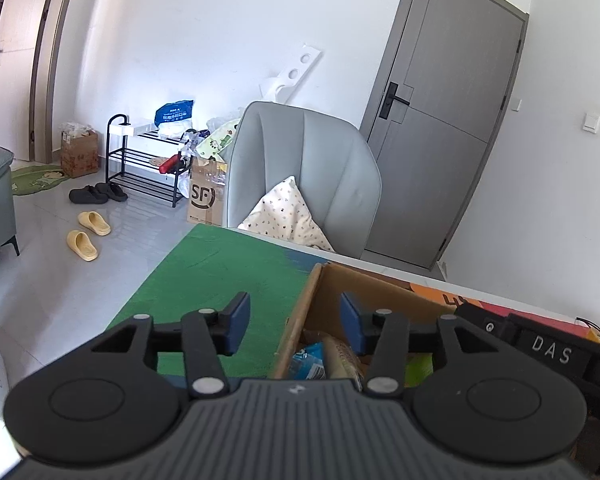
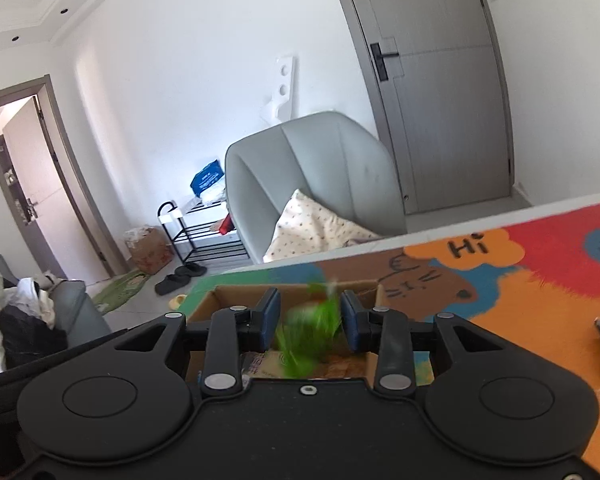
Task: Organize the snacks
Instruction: 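Move both tools back from the box toward the white bread bag and red bar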
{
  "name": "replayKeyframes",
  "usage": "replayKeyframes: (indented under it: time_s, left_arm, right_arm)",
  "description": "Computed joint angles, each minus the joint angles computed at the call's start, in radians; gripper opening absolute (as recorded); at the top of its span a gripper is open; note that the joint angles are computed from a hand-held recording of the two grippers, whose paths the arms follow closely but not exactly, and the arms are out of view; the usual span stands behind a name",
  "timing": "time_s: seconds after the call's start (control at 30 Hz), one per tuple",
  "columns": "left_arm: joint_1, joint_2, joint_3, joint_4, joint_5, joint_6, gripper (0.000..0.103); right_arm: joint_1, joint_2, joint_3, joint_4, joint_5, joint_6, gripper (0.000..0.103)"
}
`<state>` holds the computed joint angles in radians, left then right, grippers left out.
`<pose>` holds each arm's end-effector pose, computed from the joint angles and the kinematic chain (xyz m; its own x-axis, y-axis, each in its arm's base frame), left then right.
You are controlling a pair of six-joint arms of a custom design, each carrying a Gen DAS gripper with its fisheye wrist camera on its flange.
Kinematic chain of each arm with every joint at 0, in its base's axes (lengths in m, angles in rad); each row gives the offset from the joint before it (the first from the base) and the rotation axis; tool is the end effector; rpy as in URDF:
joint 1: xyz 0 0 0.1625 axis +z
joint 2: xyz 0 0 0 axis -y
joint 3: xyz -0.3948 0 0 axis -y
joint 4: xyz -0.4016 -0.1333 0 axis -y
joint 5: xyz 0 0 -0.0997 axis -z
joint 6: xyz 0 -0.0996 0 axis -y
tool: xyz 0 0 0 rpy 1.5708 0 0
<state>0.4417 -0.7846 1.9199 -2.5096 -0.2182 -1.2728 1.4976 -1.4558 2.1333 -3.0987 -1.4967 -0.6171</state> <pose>-0.3918 -0.4403 0.0367 -0.8241 -0.3194 -0.4678 0.3366 0.3881 -0.8580 0.1038 -0.5076 0.3124 -0.8424 -0.3665 0.3951 -0.5385 0.5467 -0.6412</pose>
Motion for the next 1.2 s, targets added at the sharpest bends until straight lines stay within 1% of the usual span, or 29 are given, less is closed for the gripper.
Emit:
replayKeyframes:
  time_s: [0.03, 0.13, 0.23, 0.37, 0.43, 0.5, 0.6, 0.63, 0.73, 0.83, 0.9, 1.03, 1.07, 1.1, 1.2]
  left_arm:
    - [0.000, -0.003, -0.002, 0.020, 0.001, -0.016, 0.055]
    - [-0.003, -0.009, -0.007, 0.096, 0.005, -0.075, 0.063]
    - [-0.009, -0.012, -0.013, 0.143, -0.002, -0.116, 0.069]
    - [-0.026, 0.001, -0.027, 0.200, 0.010, -0.157, 0.077]
    - [-0.035, 0.007, -0.040, 0.250, 0.016, -0.189, 0.083]
    - [-0.045, 0.011, -0.050, 0.297, 0.021, -0.219, 0.086]
    - [-0.055, 0.030, -0.065, 0.309, 0.023, -0.218, 0.090]
    - [-0.058, 0.038, -0.076, 0.333, 0.020, -0.232, 0.091]
    - [-0.065, 0.058, -0.098, 0.353, 0.006, -0.236, 0.092]
    - [-0.075, 0.081, -0.113, 0.332, -0.002, -0.211, 0.092]
    - [-0.082, 0.100, -0.126, 0.325, -0.004, -0.201, 0.095]
    - [-0.093, 0.146, -0.156, 0.272, -0.009, -0.139, 0.097]
    - [-0.096, 0.159, -0.163, 0.247, -0.012, -0.113, 0.097]
    - [-0.098, 0.171, -0.170, 0.220, -0.015, -0.087, 0.097]
    - [-0.104, 0.211, -0.199, 0.161, -0.022, -0.016, 0.097]
  right_arm:
    - [0.000, -0.003, 0.002, 0.004, -0.004, 0.000, 0.039]
    - [-0.006, -0.018, 0.015, -0.006, -0.018, -0.002, 0.040]
    - [-0.017, -0.042, 0.026, -0.006, -0.023, 0.006, 0.040]
    - [-0.038, -0.080, 0.048, -0.008, -0.021, 0.005, 0.040]
    - [-0.050, -0.096, 0.055, -0.006, -0.017, 0.006, 0.040]
    - [-0.062, -0.113, 0.064, -0.006, -0.013, 0.010, 0.042]
    - [-0.085, -0.142, 0.079, -0.010, -0.001, 0.010, 0.044]
    - [-0.094, -0.151, 0.083, -0.009, 0.005, 0.009, 0.045]
    - [-0.121, -0.179, 0.093, -0.003, 0.018, 0.011, 0.048]
    - [-0.148, -0.204, 0.102, 0.000, 0.025, 0.008, 0.053]
    - [-0.167, -0.222, 0.110, -0.002, 0.032, 0.005, 0.058]
    - [-0.204, -0.253, 0.116, 0.003, 0.044, 0.005, 0.061]
    - [-0.213, -0.258, 0.117, 0.000, 0.046, 0.006, 0.064]
    - [-0.221, -0.264, 0.120, -0.008, 0.047, 0.006, 0.069]
    - [-0.244, -0.281, 0.131, -0.042, 0.042, 0.006, 0.078]
